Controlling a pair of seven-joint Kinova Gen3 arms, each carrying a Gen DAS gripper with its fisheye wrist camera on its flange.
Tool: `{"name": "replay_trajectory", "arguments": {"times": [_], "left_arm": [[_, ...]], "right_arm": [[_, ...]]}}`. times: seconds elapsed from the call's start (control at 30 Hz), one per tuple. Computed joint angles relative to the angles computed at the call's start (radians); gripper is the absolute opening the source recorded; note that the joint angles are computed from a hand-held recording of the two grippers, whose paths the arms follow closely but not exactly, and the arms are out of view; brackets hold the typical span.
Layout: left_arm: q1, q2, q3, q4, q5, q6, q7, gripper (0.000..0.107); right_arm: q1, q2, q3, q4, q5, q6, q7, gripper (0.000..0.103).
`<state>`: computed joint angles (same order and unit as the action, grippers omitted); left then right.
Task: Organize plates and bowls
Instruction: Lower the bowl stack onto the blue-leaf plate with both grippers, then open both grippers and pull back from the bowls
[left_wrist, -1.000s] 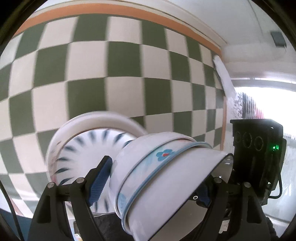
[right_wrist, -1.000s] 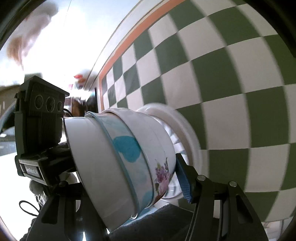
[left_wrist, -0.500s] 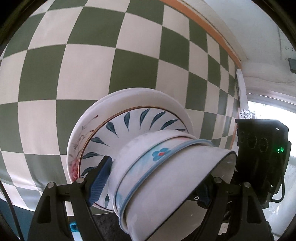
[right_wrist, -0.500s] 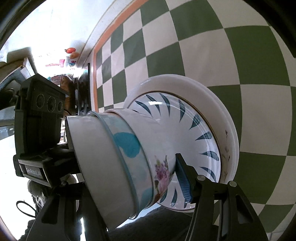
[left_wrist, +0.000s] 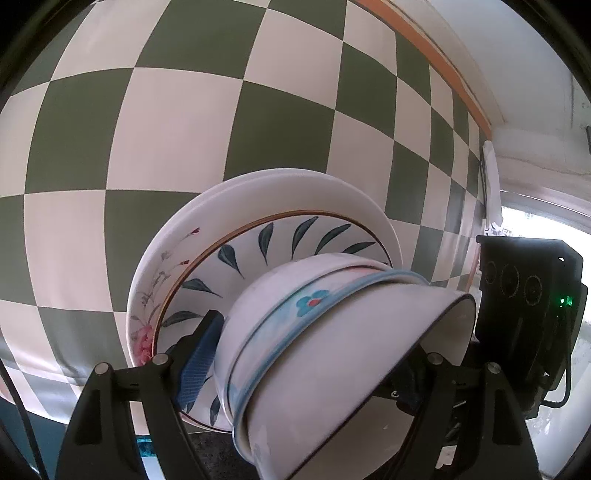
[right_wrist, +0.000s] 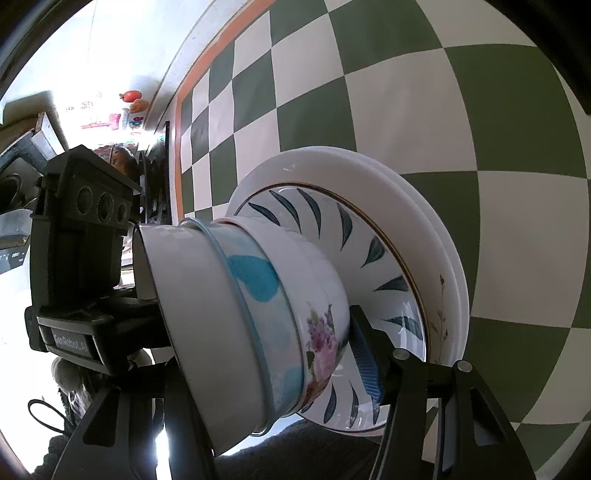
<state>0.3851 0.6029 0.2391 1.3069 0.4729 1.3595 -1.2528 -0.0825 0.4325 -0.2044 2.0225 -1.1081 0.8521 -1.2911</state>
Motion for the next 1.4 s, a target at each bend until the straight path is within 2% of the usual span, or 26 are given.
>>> {"name": "replay_trajectory", "arguments": {"times": [0.33,0.5,0.63,0.7,0.8,0.83,0.9,0.97,1.0,1.03,1.13,1.2,1.27,1.33,1.4], "left_arm": [[-0.012,-0.007,-0.009,0.007,0.012,0.018,0.065,0.08],[-0.006,-0.021,-0.011,0.001,-0.005,0.028,0.074,0.08],[-0.002,-0.044,-0.011,-0.006,-0.017,0.034,0.076,0.08],[0.003,-0.062,-0.011,-0.009,-0.036,0.039,0.061,0.081],[0.006,-0.101,-0.012,0.006,-0.047,0.015,0.037,0.082],[0.008,-0.12,-0.014,0.012,-0.055,0.006,0.03,0.082],[0.003,-0.161,0.008,0.021,-0.098,-0.028,0.032,0.085],[0.061,-0.213,-0.035,0.016,-0.178,-0.047,0.057,0.097],[0.08,-0.23,-0.047,0.012,-0.211,-0.051,0.065,0.099],[0.082,-0.257,-0.04,0.022,-0.24,-0.07,0.072,0.099],[0.075,-0.34,-0.001,0.074,-0.332,-0.161,0.104,0.1],[0.15,-0.399,-0.053,0.107,-0.414,-0.221,0.142,0.1],[0.199,-0.455,-0.078,0.143,-0.495,-0.289,0.195,0.101],[0.187,-0.494,-0.042,0.164,-0.561,-0.319,0.261,0.103],[0.191,-0.515,-0.018,0.164,-0.619,-0.313,0.312,0.103]], "right_arm": [[0.002,0.008,-0.017,-0.026,0.038,0.0,-0.025,0.059],[0.158,0.031,-0.238,-0.035,0.142,-0.081,-0.109,0.059],[0.284,0.058,-0.423,-0.051,0.277,-0.135,-0.238,0.061],[0.311,0.054,-0.476,-0.067,0.358,-0.141,-0.311,0.062],[0.39,0.047,-0.597,-0.078,0.48,-0.165,-0.427,0.072],[0.408,0.033,-0.627,-0.082,0.521,-0.167,-0.467,0.078],[0.41,-0.016,-0.644,-0.098,0.598,-0.151,-0.549,0.084],[0.386,-0.086,-0.624,-0.114,0.665,-0.121,-0.63,0.089],[0.387,-0.111,-0.633,-0.12,0.699,-0.112,-0.671,0.09],[0.372,-0.154,-0.623,-0.129,0.737,-0.091,-0.711,0.092],[0.252,-0.266,-0.531,-0.154,0.851,-0.036,-0.833,0.096],[0.228,-0.328,-0.533,-0.157,0.912,-0.021,-0.915,0.097],[0.276,-0.386,-0.604,-0.162,0.965,-0.007,-0.996,0.098],[0.359,-0.463,-0.696,-0.161,1.005,0.007,-1.077,0.099],[0.437,-0.532,-0.785,-0.177,1.051,0.044,-1.159,0.099]]}}
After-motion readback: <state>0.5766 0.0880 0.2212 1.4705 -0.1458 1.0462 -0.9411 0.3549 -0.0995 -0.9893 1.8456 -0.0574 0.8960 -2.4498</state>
